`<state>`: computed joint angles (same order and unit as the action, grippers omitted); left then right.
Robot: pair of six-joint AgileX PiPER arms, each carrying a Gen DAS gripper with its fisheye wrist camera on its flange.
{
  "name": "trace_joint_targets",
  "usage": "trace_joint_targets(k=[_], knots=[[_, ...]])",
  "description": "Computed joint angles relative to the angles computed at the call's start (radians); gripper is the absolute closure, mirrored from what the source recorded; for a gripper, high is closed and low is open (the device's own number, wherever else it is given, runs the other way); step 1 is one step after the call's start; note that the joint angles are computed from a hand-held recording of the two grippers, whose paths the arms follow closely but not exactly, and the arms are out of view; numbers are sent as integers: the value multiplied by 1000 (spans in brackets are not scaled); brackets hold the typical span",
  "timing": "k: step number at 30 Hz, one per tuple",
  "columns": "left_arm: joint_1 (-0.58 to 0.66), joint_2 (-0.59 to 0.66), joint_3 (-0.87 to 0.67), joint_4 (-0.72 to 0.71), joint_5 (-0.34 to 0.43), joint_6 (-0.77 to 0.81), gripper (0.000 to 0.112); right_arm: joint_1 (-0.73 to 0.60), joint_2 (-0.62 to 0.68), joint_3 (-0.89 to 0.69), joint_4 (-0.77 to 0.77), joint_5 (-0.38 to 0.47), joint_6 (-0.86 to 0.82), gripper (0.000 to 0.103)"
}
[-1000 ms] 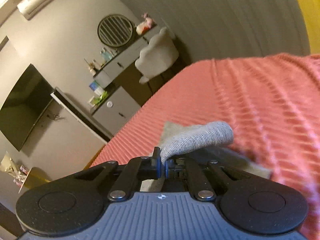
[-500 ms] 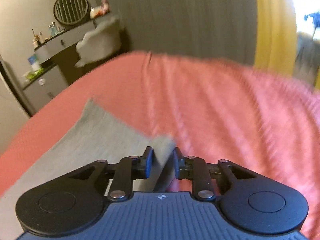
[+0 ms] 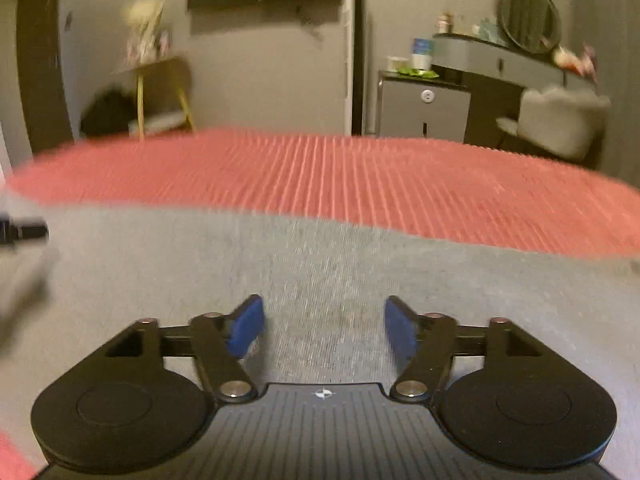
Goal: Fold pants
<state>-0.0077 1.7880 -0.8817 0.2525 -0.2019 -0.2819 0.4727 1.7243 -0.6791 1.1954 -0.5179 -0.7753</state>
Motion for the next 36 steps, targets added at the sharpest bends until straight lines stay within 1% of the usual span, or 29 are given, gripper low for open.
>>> trace_joint_targets(k=[1,2,3,5,6,7,9,10,11,13,14,15,16,17,18,19,20,21,22,23,24,25,26,27,28,31,32,34,36], knots=[[12,9,23,-90,-37,100,25,-12,27,1,-53,-14,37,27],[25,26,41,-177,-94,196,21,-31,28,29,-141,-40,114,23],[43,34,54,-230,-126,258,14,-58,26,52,-194,-53,163,20],[51,53,30,-422,-130,423,14,-132,26,70,-268,-56,214,15],[48,64,17,-522,-136,498,14,-181,22,81,-288,-59,237,9],[58,86,-2,-622,-154,580,14,-238,31,83,-304,-61,261,9],[61,77,-9,-822,-170,742,14,-386,34,87,-298,-39,331,7],[53,65,-7,-901,-171,796,14,-427,21,112,-270,-37,361,8],[51,57,-9,-940,-166,825,15,-489,11,113,-206,-30,352,8],[23,32,9,-1011,-182,903,18,-555,-20,129,-99,-28,329,10],[7,23,19,-991,-184,895,18,-573,-42,140,-68,-17,323,12],[-9,-5,43,-931,-172,847,18,-573,-72,166,-78,-8,338,14],[-23,-27,65,-840,-159,760,18,-553,-103,200,-127,-5,388,14],[-38,-46,78,-740,-140,660,18,-532,-135,237,-217,8,477,14],[-60,-73,99,-640,-128,560,17,-480,-176,270,-317,28,577,14],[-83,-84,109,-540,-118,471,17,-439,-199,294,-392,34,638,14],[-105,-91,119,-442,-110,421,17,-381,-186,282,-427,30,660,14],[-124,-95,129,-381,-111,410,17,-295,-161,269,-423,13,641,13],[-134,-83,141,-355,-136,439,17,-223,-131,247,-380,-11,583,10],[-137,-68,152,-358,-165,497,16,-149,-81,220,-325,-59,484,8],[-128,-48,159,-345,-194,514,15,-101,-34,199,-291,-102,399,7],[-115,-37,162,-318,-201,492,14,-67,-7,200,-264,-141,353,5],[-97,-42,154,-278,-174,430,14,-40,24,203,-253,-182,348,4],[-70,-35,126,-211,-133,330,12,-48,15,225,-274,-190,382,4],[-53,-25,100,-185,-105,268,11,-77,-1,249,-336,-178,457,4],[-16,-12,87,-111,-93,163,11,-97,-1,274,-380,-194,554,4],[-11,-13,84,-104,-91,165,11,-91,3,278,-375,-203,555,4],[-19,-23,99,-162,-101,231,11,-74,42,217,-312,-195,483,4],[-29,-18,92,-191,-100,255,11,-32,51,217,-252,-214,454,4]])
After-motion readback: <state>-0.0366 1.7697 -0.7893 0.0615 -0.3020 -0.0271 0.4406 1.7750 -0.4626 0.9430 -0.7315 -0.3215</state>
